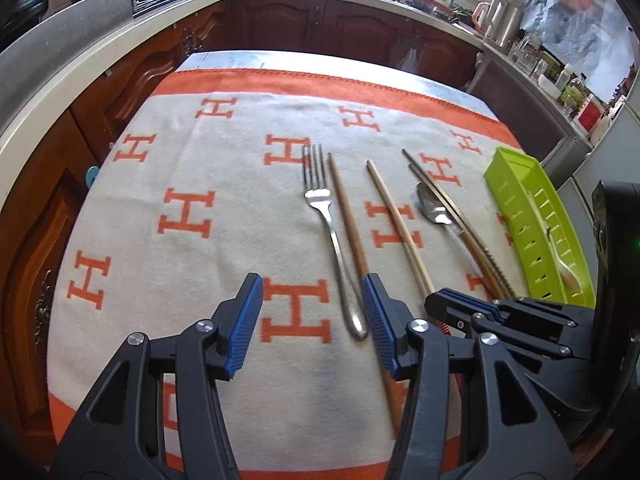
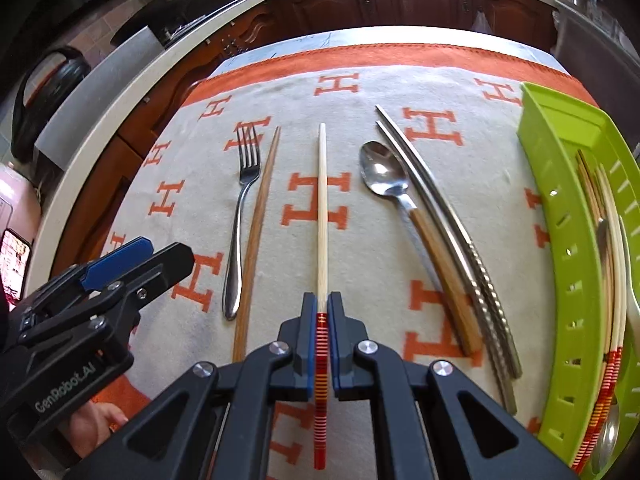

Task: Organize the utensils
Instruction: 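Grasp the white red-striped chopstick with the right tool while the left tool grasps the wooden chopstick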

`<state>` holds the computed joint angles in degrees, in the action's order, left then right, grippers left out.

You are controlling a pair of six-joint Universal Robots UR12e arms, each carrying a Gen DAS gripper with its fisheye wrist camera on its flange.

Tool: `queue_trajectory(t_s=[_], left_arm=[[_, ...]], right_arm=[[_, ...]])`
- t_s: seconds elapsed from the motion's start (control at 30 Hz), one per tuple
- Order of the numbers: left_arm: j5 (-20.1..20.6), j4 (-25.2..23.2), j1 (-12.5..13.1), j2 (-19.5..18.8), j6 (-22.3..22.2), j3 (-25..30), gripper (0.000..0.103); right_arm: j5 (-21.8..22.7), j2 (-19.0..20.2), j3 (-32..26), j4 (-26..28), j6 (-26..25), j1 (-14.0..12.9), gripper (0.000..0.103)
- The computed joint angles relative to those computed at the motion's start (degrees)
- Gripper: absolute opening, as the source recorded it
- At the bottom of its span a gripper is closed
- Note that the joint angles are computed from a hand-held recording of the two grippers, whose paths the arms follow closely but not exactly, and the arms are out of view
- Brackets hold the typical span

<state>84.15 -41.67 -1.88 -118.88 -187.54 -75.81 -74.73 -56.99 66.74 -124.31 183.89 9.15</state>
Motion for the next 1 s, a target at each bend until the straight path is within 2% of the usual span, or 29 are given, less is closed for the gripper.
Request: queue_trajectory(t_s=[0.17,0.3,0.43,0.67,0.77,0.9,1.0], left_arm=[[-0.51,-0.44,-0.97,-1.07,0.77,1.12,0.049],[0.83,-0.4,-2.01,-1.94,1.6,1.53,0.047],[0.54,-2.05,-2.33,-2.8,1.49,2.38,0.029],[-1.47,-2.31,-2.03,-3.22,-0.71,2.78,0.022],[-0.99,-0.98,-2.2,-3.03,-1.02,2.48,0.022],[-0.51,-3.89,-2.52,-3.73,-0.82,3.94,0.022],[1.18,-4.04,-3.02,-4.01,-0.53,4.33,0.022]], right_arm=[[2.1,-1.3,2.09,-1.54,1.08,-0.98,0.005],[3.79,-2.14,3.61,-2.35,1.53,-1.72,0.005],[4.88,-2.59,4.54,-2.98,1.74,-2.22,0.005],[6.78,-2.99,5.63,-3.52,2.31,-3.01,0.005],[7.28,-3.17,6.01,-3.88,2.44,-3.26,0.005],[7.86,-3.33,6.32,-4.37,2.73,-3.54,0.005],[7.98,-3.53,6.68,-4.87,2.68,-3.67,0.005]])
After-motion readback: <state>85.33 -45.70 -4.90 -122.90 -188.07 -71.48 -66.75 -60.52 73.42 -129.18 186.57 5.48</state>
